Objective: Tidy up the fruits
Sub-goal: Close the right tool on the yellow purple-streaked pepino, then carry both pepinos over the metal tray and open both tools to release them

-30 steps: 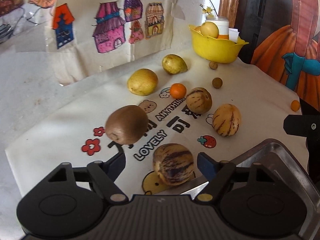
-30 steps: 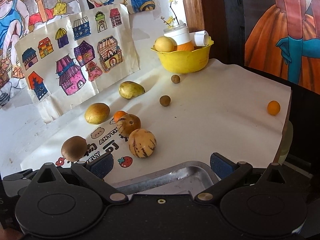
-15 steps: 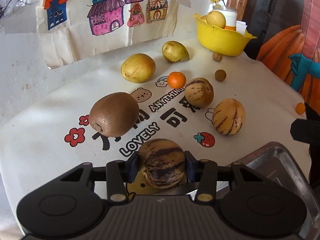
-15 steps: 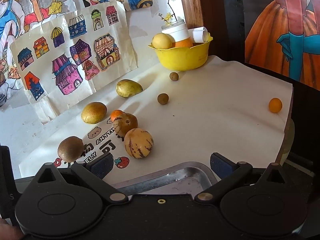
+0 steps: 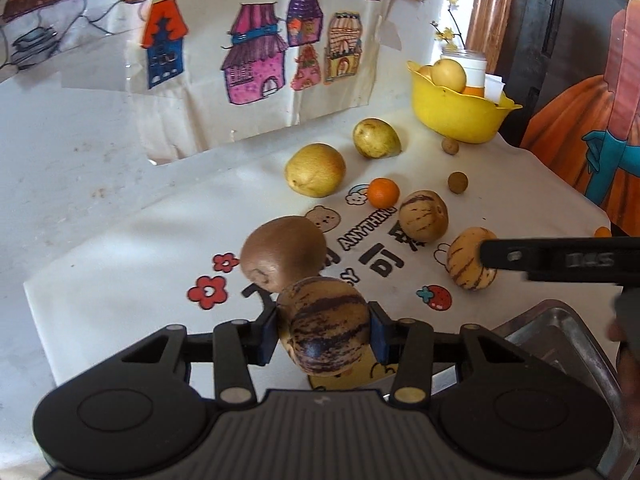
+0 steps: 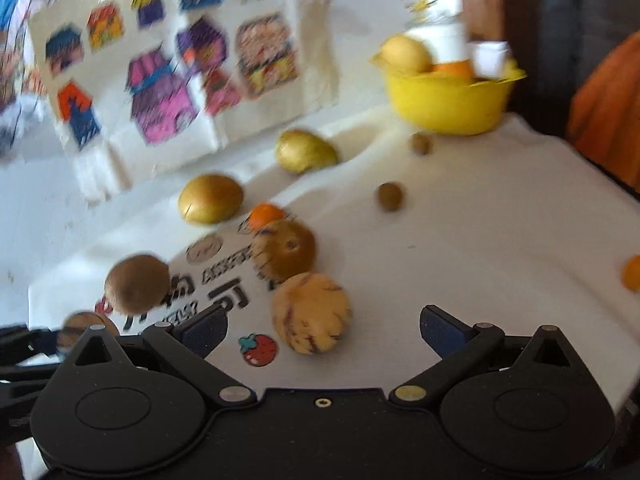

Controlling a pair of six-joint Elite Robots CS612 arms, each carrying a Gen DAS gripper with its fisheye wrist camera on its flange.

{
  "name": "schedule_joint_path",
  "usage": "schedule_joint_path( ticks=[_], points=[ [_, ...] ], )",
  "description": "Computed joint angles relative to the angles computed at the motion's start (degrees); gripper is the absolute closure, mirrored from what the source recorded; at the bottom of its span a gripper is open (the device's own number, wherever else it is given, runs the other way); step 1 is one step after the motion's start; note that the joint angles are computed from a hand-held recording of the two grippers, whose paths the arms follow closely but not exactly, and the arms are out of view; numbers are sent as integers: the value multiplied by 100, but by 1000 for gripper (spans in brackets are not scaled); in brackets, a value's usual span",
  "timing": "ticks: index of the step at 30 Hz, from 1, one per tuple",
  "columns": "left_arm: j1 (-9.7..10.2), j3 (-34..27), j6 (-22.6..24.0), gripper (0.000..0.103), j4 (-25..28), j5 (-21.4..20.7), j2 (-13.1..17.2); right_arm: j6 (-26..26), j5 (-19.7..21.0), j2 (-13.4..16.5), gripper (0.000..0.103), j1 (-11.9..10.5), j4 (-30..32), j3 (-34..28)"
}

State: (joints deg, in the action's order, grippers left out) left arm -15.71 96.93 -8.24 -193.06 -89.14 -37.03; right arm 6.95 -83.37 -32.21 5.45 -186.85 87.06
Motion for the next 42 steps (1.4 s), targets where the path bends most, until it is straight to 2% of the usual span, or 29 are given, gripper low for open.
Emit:
schedule_joint_path(
  ticks=[2,6,7,9,10,11,18,21,29,42],
  points=[
    [14,18,-2,54,-11,10,-11,-147,219,52,16,-9,217,-124],
    [50,30,-21,54,-12,6,-9,-521,-18,125,18,65,344,-263],
    [54,31,-30,54,-3,4,-8,-513,31,147,22,55,398,-299],
    [62,21,-35,54,27,-23,2,-512,158,184,31,29,536,-369],
    [59,16,-42,54,43,-28,7,-543,162,206,44,27,647,-414],
    [61,10,-46,54,58,-41,12,-578,83,216,51,35,748,-444],
    [68,-56,-41,54,130,-71,59,-703,248,201,52,26,802,-443],
    [67,-46,-49,54,114,-55,55,-644,326,141,52,28,606,-342],
    [51,73,-73,54,-114,-6,-31,-663,660,-180,52,53,21,147],
    [-2,604,5,54,-818,1,-417,-425,677,-748,52,81,-909,1080]
  ],
)
